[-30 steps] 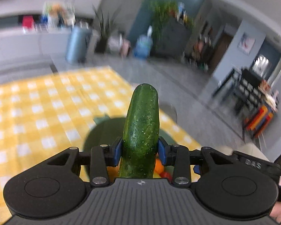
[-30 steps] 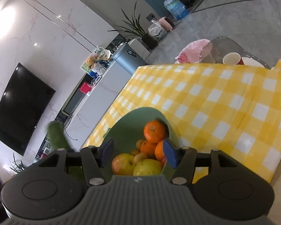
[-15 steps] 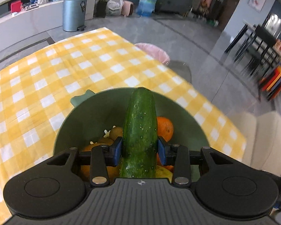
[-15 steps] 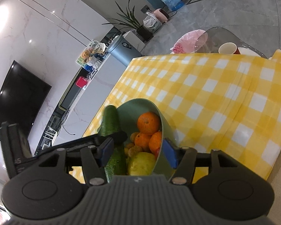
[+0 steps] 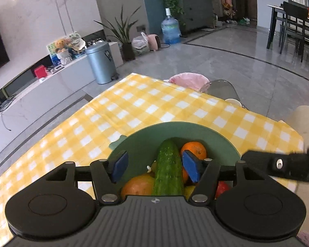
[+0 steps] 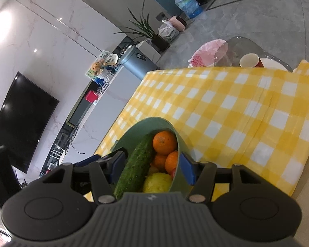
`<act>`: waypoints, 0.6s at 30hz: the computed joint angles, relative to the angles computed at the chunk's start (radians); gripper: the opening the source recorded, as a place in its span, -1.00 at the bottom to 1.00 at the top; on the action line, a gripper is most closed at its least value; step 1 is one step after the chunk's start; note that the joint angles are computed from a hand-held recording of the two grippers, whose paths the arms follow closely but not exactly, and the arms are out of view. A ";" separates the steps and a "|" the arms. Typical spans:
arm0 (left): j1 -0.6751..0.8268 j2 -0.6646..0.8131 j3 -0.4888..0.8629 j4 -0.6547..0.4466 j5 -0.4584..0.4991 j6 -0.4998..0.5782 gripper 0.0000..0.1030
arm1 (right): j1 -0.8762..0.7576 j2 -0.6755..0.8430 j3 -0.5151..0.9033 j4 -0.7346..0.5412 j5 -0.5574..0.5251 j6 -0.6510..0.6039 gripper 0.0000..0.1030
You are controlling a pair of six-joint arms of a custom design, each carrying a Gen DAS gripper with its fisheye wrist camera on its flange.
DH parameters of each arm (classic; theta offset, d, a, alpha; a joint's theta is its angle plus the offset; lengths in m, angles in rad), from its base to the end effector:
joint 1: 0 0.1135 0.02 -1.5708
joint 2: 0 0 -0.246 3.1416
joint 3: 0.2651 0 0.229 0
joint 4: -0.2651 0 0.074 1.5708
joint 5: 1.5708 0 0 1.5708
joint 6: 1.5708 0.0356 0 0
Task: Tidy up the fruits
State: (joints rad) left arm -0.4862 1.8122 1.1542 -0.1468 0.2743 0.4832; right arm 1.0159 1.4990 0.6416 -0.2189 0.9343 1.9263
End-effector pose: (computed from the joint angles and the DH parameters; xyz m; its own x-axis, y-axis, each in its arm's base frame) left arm 0.3186 -0.1793 0.1867 -0.2781 0.6529 -0.7046 0.8414 0.5195 0.1492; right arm 0.1495 0.1868 0.1473 -0.1237 0.8581 -0.4984 0.5406 0.4794 0.6913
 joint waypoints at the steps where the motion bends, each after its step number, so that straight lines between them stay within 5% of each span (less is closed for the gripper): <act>1: 0.004 -0.017 -0.009 -0.012 0.005 -0.007 0.39 | 0.015 -0.012 0.016 -0.050 0.013 0.008 0.13; 6: 0.027 -0.125 -0.068 -0.080 0.006 -0.071 0.43 | 0.075 -0.017 0.184 -0.443 0.021 0.052 0.28; 11: 0.040 -0.268 -0.172 -0.114 -0.003 -0.163 0.56 | 0.108 0.016 0.290 -0.689 -0.057 0.112 0.29; 13: 0.047 -0.328 -0.222 -0.110 0.004 -0.213 0.73 | 0.106 0.023 0.297 -0.722 -0.102 0.096 0.29; 18: 0.032 -0.462 -0.319 -0.128 -0.057 -0.341 0.76 | 0.129 0.041 0.316 -0.721 -0.171 -0.089 0.29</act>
